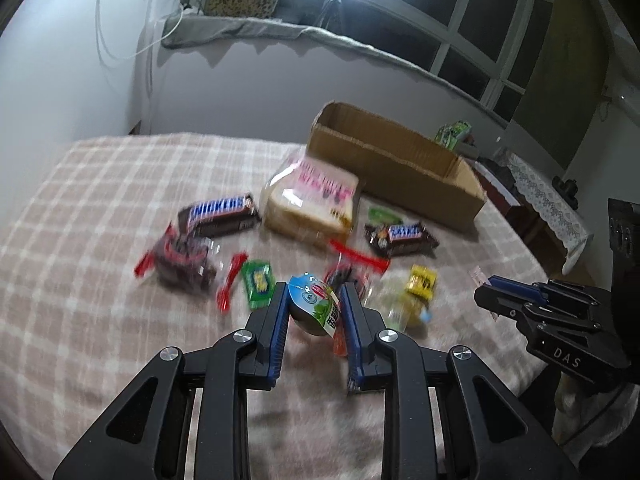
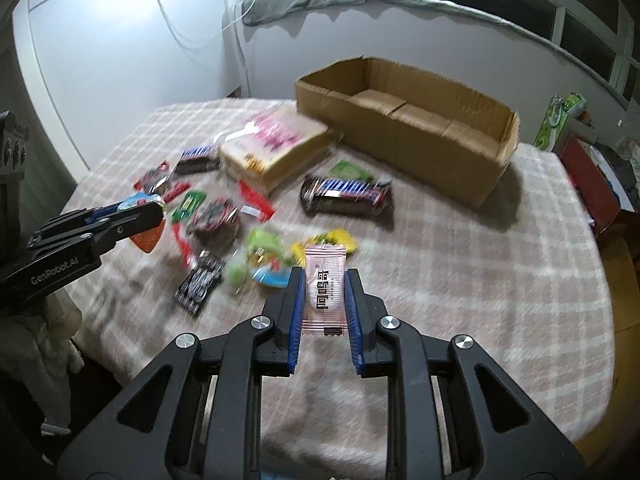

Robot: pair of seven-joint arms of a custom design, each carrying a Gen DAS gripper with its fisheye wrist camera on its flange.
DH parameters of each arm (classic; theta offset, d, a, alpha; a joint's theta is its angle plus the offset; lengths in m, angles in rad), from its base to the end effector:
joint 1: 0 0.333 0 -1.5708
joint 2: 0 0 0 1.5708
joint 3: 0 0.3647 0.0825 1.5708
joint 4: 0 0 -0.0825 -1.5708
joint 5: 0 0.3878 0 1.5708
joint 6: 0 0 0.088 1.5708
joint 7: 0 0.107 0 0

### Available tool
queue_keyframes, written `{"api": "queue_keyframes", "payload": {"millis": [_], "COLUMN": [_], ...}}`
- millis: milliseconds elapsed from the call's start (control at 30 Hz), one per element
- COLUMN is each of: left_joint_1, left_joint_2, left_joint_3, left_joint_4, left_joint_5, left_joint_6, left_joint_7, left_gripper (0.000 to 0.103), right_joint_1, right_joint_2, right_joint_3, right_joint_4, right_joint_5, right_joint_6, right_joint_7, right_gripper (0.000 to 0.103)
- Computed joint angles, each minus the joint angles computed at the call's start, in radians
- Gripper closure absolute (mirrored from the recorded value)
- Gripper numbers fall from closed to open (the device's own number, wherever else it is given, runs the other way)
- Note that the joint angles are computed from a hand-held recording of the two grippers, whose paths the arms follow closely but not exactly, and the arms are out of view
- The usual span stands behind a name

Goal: Organize snacks
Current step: 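Carry the pink candy with the right tool into the box and release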

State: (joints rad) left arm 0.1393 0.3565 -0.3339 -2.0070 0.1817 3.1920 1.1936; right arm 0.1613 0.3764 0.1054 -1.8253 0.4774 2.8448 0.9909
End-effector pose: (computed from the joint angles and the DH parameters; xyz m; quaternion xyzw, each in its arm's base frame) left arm 0.6599 -0.1223 0.4326 -0.6653 0.6214 -0.3701 0.1849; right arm 0.6873 0.1528 0.4424 -0.7870 0.5139 -0.1559 0.3037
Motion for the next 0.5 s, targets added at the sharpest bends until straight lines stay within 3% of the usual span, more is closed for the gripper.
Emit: {"api": "queue_keyframes", "payload": {"millis": [100,400,500], "left_joint_1": [-0.012,0.044,0.031], "left_joint_2": [0.014,0.109,0.153], "left_joint_3": [0.009,-0.081,-0.081], "left_joint_4": [0.037,0.215,0.308], "left_joint_5": [0.01,-0.013,-0.033], "left_joint_6": [-0.001,-0.057,-0.1], "left_joint_7": [0.006,0.096,0.129], "left_gripper": [0.079,0.08,0.08], "right_joint_1": [-0.007,-0.01,-0.021], "right_joint_2": [0.017,0.101,0.146], "right_joint_3": [-0.003,-0.032,-0.03], "right_joint_4": [0.04,0.212,0.299], "right_joint_5": [0.001,-0.059,-0.069], "right_joint_6": [0.002,-0.022,-0.05], "right_joint_7": [0.0,0.038,0.048], "right_gripper": [0.083,0.083,0.083]}}
